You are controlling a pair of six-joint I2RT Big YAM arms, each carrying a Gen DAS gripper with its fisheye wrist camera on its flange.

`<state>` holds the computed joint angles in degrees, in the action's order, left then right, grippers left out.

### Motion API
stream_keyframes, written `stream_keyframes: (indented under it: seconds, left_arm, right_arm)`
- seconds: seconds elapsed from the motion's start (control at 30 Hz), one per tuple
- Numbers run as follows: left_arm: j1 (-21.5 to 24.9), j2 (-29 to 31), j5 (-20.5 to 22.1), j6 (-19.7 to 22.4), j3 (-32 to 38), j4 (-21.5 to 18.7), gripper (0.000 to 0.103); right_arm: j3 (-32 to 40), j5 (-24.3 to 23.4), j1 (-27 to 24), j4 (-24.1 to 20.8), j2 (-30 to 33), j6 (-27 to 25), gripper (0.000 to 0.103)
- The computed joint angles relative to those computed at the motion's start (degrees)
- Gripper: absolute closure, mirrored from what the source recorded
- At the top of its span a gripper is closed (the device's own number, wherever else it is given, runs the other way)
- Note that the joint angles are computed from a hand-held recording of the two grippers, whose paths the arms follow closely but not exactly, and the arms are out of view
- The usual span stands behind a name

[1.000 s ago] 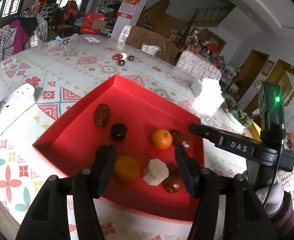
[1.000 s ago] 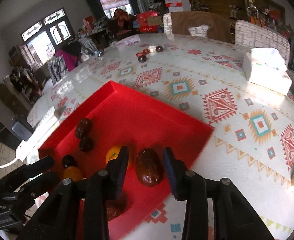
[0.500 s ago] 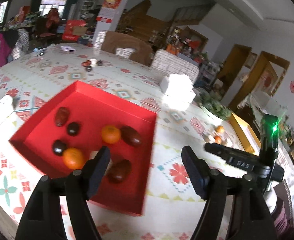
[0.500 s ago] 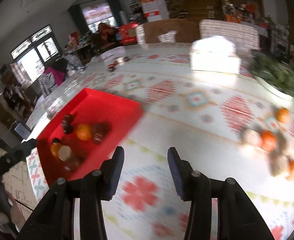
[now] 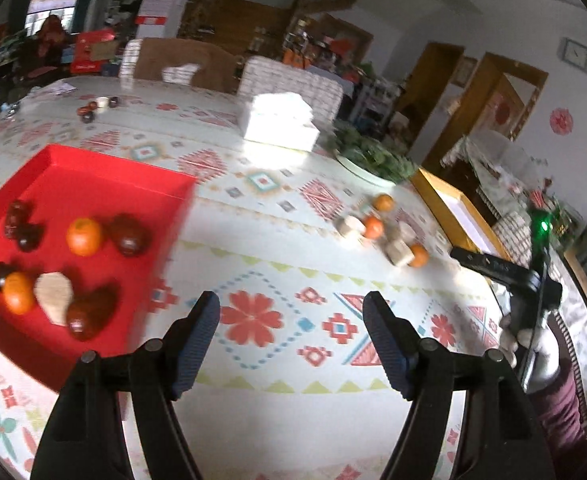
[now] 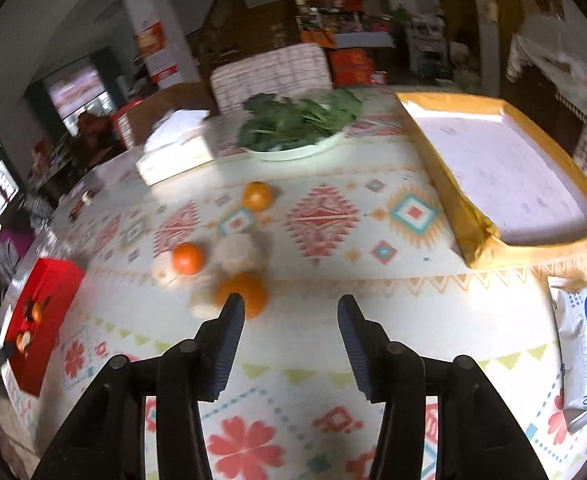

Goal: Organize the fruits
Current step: 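Grasp an orange with the right gripper while the left grasps a beige rice cake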

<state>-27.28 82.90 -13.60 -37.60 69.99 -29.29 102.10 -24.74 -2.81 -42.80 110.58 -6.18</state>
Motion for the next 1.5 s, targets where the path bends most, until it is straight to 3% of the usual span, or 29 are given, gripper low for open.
stream_keyframes:
  seconds: [0.2,0.33,0.53,0.57,0.63,0.77,0.9,1.03,1.13,1.2,1.3,1.33,1.4,1.43,1.5]
  left_arm:
    - [-0.93,2.04,-0.7,0.77,2.54,-2.5,0.03]
    - [-0.56,2.5,-0.7,0.6,2.76,-2.59,0.03]
    - [0.62,5.79,1.4,1.7,6.12,-2.69,0.03]
    - [0.72,6.64,1.46,2.23,7.1,-2.87,0.03]
    - [1.08,8.87,2.01,3.3,9.71,-3.22,0.03]
    - [1.71,13.67,3.64,5.06,14.82,-3.06,0.03]
    - [2.5,20.11,5.96,9.34,21.16,-1.83,0.03]
    - [3.29,26.07,10.24,14.36,28.0,-3.77,0.03]
    - [3.72,30.49,11.98,17.39,33.67,-7.49,0.031]
    - [4.04,32.31,14.4,17.92,36.35,-9.48,0.036]
    - [3.54,35.08,12.49,20.64,41.09,-13.26,0.039]
    - [3.39,35.96,12.06,21.13,42.56,-14.64,0.049]
    - [3.33,37.25,12.98,21.68,44.58,-16.1,0.058]
    - [3.12,37.57,12.29,22.21,45.23,-16.88,0.068]
    - [2.67,37.57,10.38,23.05,45.37,-17.58,0.071]
  right_arm:
    - [5.09,-1.26,2.4,-2.26,4.46,-0.36,0.05]
    - [4.76,0.52,3.45,-0.99,4.96,-1.57,0.05]
    - [5.81,-0.43,3.97,-3.35,6.43,-3.55,0.05]
    - [6.02,-1.83,3.92,-3.78,6.71,-3.62,0.052]
    - [5.94,-1.65,4.08,-3.76,6.8,-3.8,0.064]
    - [5.16,-2.88,3.55,-2.05,6.46,-2.14,0.064]
    - [4.79,-3.87,2.63,-1.5,5.88,-0.78,0.064]
    - [5.2,-4.89,1.97,-1.8,6.02,0.4,0.064]
    - [5.28,-5.67,1.72,-1.97,5.94,0.77,0.064]
    - [5.52,-5.93,1.71,-2.13,6.12,0.77,0.064]
    - [5.8,-6.1,1.7,-2.61,6.36,0.8,0.064]
    - [6.04,-6.14,1.7,-2.81,6.51,0.81,0.064]
    - [6.23,-6.22,1.68,-3.08,6.65,0.77,0.064]
    - [6.36,-6.2,1.68,-3.15,6.75,0.8,0.064]
    - [6.32,-6.19,1.63,-3.05,6.75,0.91,0.064]
